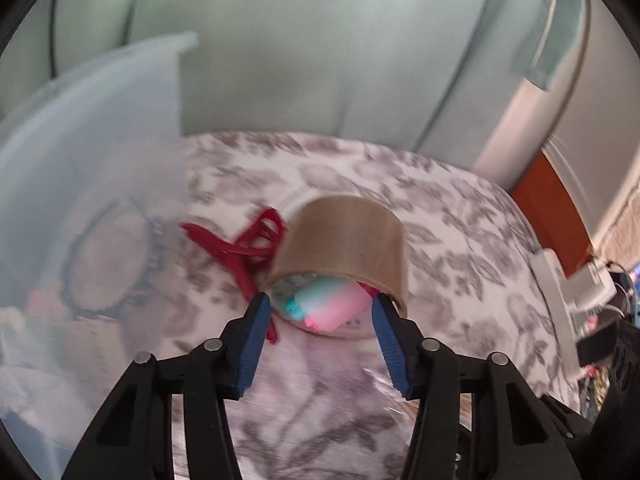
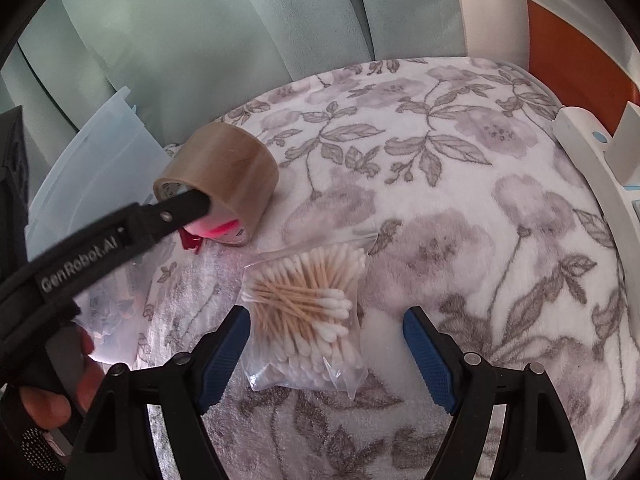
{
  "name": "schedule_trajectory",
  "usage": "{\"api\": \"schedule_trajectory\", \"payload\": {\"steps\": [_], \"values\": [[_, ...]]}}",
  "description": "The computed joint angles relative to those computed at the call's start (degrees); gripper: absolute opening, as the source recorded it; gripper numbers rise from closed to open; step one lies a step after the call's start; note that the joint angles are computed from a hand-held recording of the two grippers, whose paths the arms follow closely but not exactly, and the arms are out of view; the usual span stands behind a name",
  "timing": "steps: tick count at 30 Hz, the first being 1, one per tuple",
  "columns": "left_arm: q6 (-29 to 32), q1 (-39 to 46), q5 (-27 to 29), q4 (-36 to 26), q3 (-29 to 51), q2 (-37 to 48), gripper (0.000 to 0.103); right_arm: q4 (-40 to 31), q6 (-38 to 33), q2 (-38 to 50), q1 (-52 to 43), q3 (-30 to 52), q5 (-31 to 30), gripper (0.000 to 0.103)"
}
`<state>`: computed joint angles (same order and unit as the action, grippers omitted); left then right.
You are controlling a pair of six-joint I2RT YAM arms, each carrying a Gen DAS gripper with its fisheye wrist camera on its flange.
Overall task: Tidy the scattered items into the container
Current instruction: 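Approach the brown tape roll with the left gripper while the right approaches the cotton swab bag, then close the left gripper on the rim of the brown packing tape roll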
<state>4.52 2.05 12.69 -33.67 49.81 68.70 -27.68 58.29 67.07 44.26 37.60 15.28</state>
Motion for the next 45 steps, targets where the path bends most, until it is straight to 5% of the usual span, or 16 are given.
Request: {"api": "schedule_trajectory", "payload": {"steps": [14, 21, 25, 29, 38, 41, 45], "values": [[7.34, -6.63, -6.46, 5.98, -0.03, 3.65, 0.052, 1.01, 0.13, 0.3, -0.11, -0.4, -0.01, 0.082], [5.23, -7.19, -6.54, 6.6, 1.06, 5.26, 0.015, 2.19, 0.54, 0.88, -0.62, -0.46, 0.27, 0.082], [4.83, -6.1, -5.52, 6.52, 1.23, 4.93, 0.01, 2.66, 0.3, 0.99, -1.43, -0.51, -0.02, 0.077], [3.99, -3.39, 0.16, 3.45, 2.91, 5.84, 0.01, 3.3, 0.31, 0.53, -2.55, -1.03, -0.83, 0.074], [5.45, -1.8, 3.55, -2.83, 2.84, 3.27, 0.012, 3.6, 0.1, 0.39, -3.37, -1.22, -1.46, 0.073], [4.95, -0.82, 5.72, -4.67, 3.31, 2.8, 0.039, 3.8, 0.24, 0.35, -3.32, -1.34, -1.4, 0.072], [4.91, -0.24, 7.67, -5.42, 3.11, 1.64, 0.046, 4.07, -0.35, 0.36, -3.51, -1.6, -1.47, 0.071]]}}
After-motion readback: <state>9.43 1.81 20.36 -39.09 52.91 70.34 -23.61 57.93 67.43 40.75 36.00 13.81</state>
